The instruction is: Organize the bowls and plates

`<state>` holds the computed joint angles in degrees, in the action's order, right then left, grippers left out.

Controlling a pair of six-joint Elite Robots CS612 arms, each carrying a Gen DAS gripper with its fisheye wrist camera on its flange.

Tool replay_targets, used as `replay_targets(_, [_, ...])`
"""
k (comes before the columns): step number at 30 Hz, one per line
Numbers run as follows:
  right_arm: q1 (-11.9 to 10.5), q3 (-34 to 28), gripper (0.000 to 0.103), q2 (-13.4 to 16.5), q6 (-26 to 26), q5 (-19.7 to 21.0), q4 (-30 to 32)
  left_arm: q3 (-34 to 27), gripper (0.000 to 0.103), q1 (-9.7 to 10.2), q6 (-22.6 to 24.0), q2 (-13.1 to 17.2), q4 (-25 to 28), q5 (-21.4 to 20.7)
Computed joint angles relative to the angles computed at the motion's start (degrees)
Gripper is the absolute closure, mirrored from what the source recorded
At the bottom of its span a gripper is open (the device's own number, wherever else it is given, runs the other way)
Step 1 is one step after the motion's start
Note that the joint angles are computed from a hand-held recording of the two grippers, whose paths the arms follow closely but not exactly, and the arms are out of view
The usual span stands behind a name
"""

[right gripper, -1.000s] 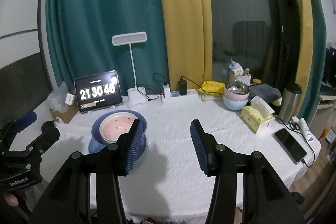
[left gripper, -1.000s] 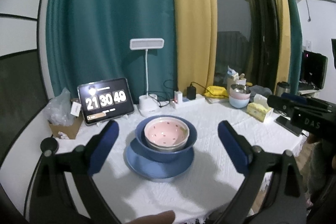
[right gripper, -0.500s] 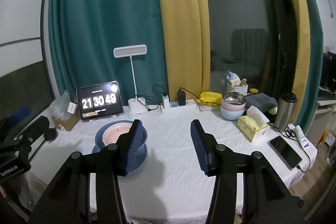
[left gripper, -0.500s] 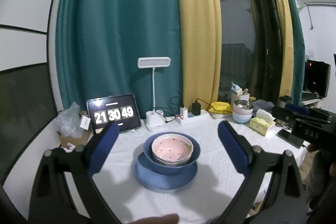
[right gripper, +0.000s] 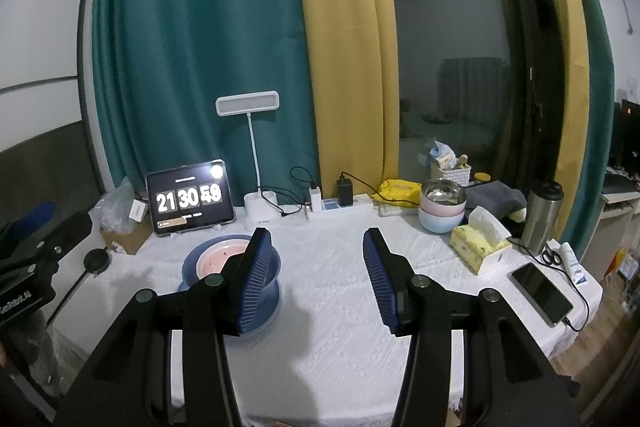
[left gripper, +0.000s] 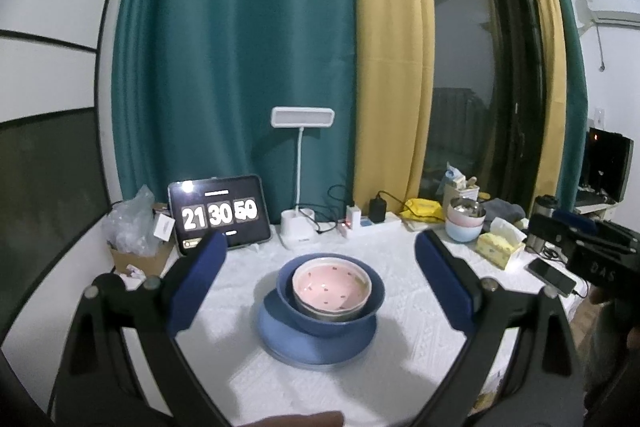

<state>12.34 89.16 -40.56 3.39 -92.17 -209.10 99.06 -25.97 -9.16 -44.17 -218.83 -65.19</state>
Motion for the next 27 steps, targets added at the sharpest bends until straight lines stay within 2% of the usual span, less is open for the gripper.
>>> replay_targets(27, [0.07,0.01,0.052,-0.01,0.17,-0.21,0.01,-0.35,0.007,-0.09,-0.13,0.18,0.51,0.01])
